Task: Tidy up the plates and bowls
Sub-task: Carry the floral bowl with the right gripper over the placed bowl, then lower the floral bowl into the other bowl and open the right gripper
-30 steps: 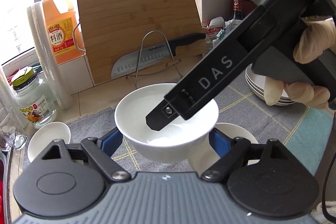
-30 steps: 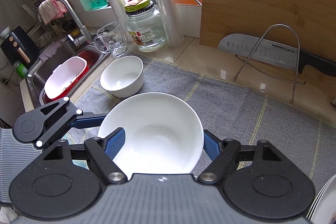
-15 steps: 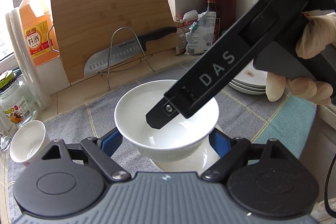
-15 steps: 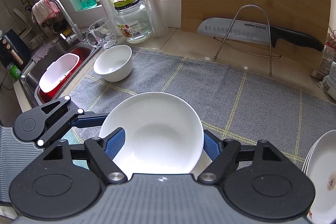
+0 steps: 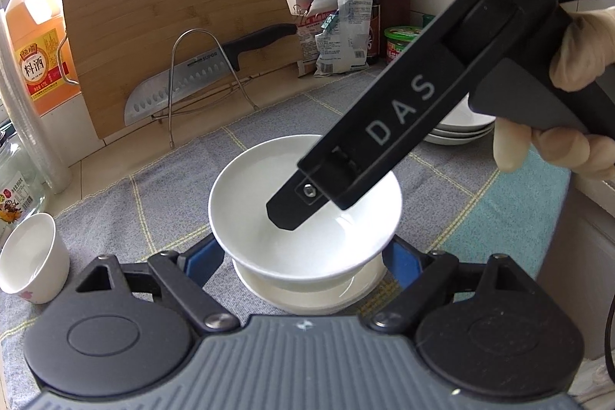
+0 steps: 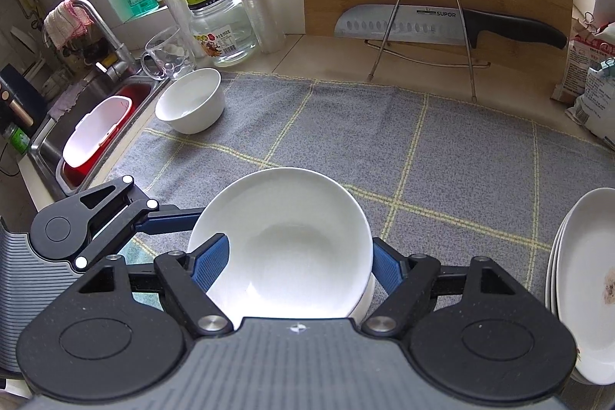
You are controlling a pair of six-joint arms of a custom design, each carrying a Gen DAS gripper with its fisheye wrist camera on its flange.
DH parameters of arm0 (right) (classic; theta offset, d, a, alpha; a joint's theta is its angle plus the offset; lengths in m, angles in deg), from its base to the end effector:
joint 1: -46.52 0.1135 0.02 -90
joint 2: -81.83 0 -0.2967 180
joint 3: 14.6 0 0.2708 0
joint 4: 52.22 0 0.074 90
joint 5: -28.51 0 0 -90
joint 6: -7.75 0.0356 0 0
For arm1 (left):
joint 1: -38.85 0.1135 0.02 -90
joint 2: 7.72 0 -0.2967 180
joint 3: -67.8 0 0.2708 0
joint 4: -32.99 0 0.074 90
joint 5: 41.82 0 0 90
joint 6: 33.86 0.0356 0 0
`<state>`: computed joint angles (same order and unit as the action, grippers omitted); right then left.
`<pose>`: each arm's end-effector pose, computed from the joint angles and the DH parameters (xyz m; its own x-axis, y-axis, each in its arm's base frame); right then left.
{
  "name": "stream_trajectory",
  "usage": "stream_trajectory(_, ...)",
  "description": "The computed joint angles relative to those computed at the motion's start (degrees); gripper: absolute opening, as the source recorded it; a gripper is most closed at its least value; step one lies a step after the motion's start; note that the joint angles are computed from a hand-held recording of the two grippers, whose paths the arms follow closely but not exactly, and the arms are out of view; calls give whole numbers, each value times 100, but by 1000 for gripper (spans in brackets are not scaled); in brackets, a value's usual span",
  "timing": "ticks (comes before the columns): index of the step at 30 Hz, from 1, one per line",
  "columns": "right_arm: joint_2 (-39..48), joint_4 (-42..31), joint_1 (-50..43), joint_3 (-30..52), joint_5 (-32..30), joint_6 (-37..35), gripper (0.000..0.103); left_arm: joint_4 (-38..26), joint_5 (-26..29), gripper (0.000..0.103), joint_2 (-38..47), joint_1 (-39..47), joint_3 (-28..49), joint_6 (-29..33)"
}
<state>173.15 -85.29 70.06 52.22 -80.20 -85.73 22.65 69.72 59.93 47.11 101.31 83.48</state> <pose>0.2989 0.1427 0.2069 -0.7398 -0.3850 -0.5517 -0.5820 0.7777 0.2377 0.2075 0.0169 0.1609 -0.5582 0.3506 -0.7519 0.4300 0.8973 0.0992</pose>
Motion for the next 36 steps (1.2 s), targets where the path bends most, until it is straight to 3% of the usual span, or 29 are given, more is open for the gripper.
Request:
stream_trajectory(34,340,30,-62,-16,-55,-26,83,187,-73,91,613,-107,57,-16)
stream_trajectory(36,357,47,-71,-19,-100,-26,87,230,-38,91,605,-83,26,59)
